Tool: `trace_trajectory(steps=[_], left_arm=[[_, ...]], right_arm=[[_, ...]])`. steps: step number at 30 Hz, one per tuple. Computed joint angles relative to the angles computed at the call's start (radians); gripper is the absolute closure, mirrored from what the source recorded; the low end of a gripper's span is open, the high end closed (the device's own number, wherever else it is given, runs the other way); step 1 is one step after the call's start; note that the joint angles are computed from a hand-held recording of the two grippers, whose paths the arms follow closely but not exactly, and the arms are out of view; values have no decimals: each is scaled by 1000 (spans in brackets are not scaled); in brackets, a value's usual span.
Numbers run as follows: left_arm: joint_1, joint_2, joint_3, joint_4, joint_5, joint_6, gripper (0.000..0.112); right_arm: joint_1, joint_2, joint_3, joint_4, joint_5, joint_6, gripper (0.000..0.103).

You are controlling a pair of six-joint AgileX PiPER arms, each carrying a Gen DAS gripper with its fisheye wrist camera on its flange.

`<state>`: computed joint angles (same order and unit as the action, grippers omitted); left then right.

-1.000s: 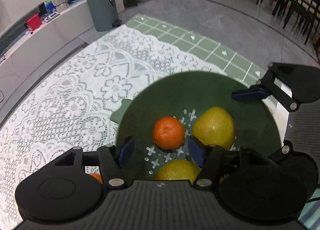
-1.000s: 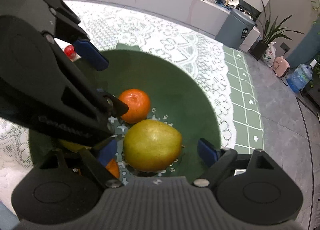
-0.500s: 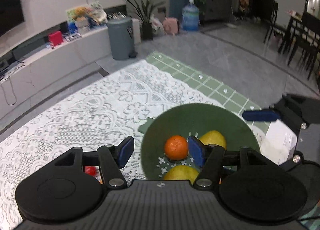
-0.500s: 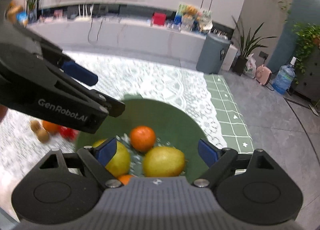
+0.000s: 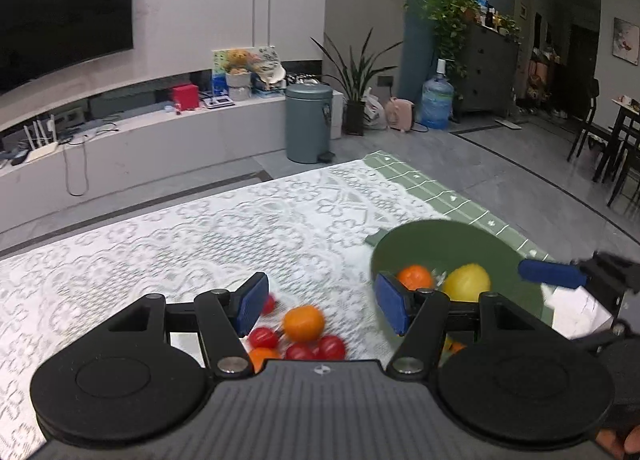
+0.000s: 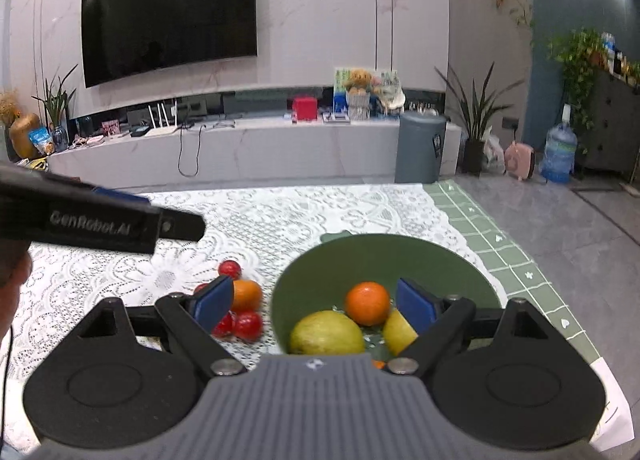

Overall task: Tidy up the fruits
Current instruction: 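Withdraw both tools from the colander toward the remaining tomatoes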

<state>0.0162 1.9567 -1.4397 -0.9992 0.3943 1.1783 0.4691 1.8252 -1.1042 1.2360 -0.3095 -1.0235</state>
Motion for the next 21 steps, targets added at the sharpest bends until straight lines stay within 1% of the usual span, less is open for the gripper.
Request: trace_trajectory(steps=[3,5,7,9,12,13,16,19,21], left_arm=[[26,-33,95,-147,-53,155,40],[44,-44,136,-220,-60,233,40],[66,-58,177,-285,-56,305,40],[80,-64,208,-327,-53,365,40],[94,-62,246,-406,-54,438,44],[100,-57,252,-415,-46,438,44],[125,-51,281,-443,-16,459,48],[136,-45,305,-470,-3,496,51],[144,-37,314,-483,7,509,52]], right_arm=[[38,7,30,-121,-42,147,18],[59,20,43,-167,-68,212,18],[69,39,51,-227,-68,283,18],[79,64,47,-239,-65,289,18],[108,94,58,-256,-101,289,19],[110,104,56,-265,-102,290,19],[113,122,66,-353,-111,341,20],[114,141,53,-353,-82,314,29],[123,156,57,-376,-90,315,32]])
